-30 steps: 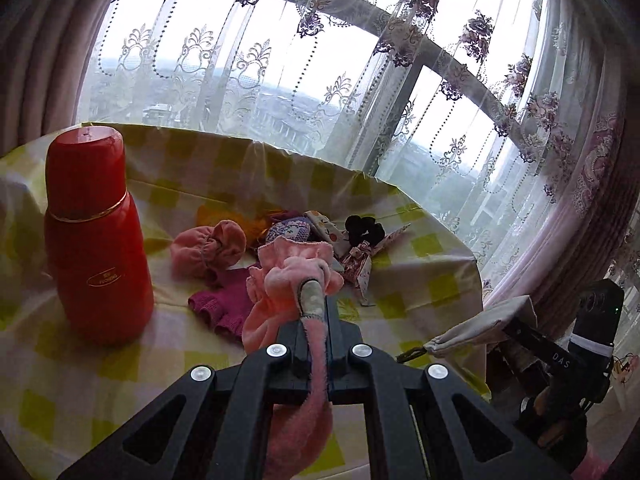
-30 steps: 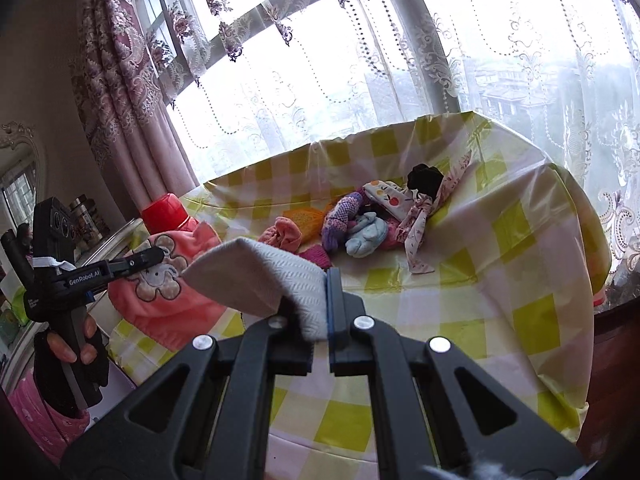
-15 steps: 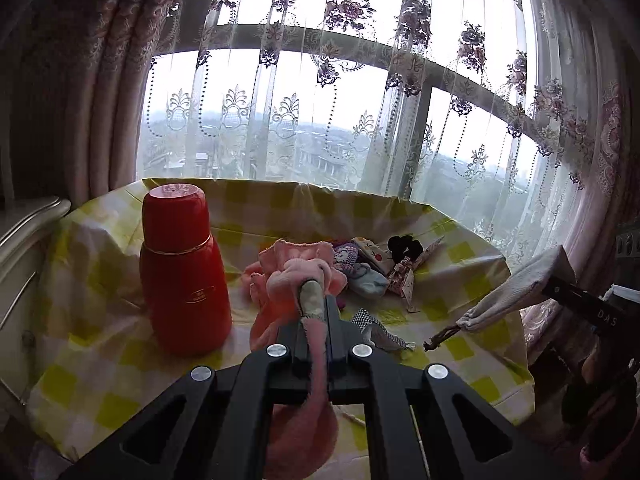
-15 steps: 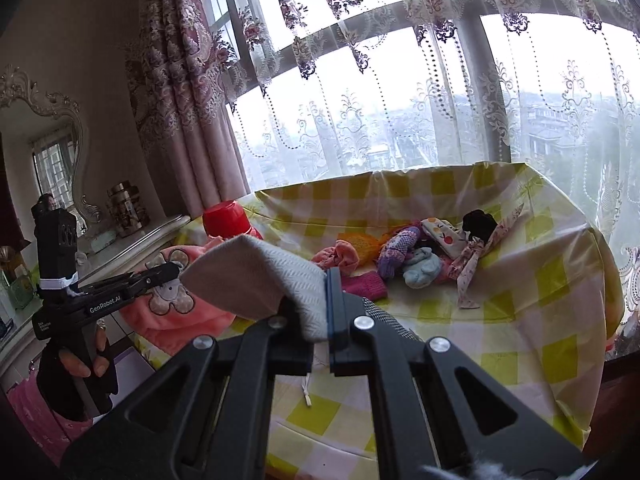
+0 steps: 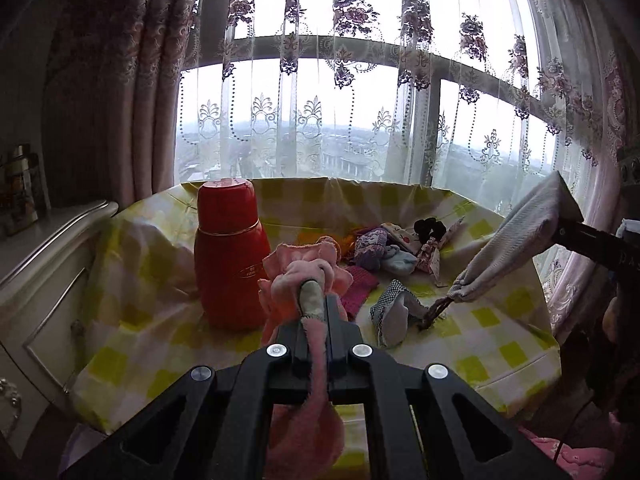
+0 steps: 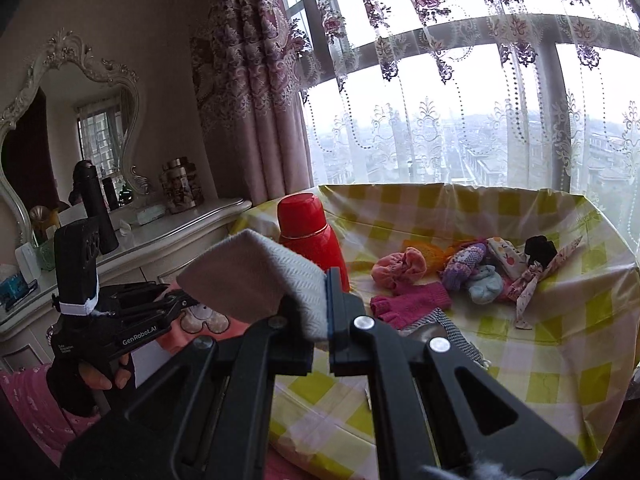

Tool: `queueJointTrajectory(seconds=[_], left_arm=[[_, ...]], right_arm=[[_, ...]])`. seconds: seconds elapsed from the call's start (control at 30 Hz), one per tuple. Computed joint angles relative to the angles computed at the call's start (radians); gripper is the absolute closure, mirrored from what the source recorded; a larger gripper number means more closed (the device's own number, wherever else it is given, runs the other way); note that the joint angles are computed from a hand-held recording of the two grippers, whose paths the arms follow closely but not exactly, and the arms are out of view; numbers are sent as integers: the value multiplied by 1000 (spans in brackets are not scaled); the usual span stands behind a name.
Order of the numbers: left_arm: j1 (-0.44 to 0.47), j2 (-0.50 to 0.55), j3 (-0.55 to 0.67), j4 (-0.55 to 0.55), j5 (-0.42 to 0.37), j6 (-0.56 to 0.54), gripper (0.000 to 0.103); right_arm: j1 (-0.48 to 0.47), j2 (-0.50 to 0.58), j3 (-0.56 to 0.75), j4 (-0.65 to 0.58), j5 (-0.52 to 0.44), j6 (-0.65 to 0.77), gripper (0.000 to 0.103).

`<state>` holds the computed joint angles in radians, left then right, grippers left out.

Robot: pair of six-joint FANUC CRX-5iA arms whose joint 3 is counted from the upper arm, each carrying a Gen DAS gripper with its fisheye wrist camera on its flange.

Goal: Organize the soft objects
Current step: 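Carry the grey cap and pink hat toward the purple-rimmed box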

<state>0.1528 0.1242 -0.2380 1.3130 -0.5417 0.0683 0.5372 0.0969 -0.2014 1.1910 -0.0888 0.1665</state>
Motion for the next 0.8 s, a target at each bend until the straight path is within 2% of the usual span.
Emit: queueJointTrajectory(seconds=[0.03,0.1,0.17,0.23,0.47,0.63,0.8], left_arm=[[6,-9,-11,1,5,-3,99],[17,-25,-30,7,17,-7,99],[32,-37,-46,20,22,-14,99],[37,-53,-64,33,42,-20,99],[73,-103,-134,69,92,-41,99],[108,-136,-188,87,121,-38,99],[133,-154,-224,141,153,-47,99]], right_arm=[[10,4,5,-21,4,25,97],[51,13,33,-165,-11,175,97],[83,20,58,-259,-20,283,97],[129,33,112,-453,-60,488,97],[220,90,316,-947,-198,1034,97],[254,125,410,-1126,-268,1257,97],[282,163,486,-1213,-331,1385,97]])
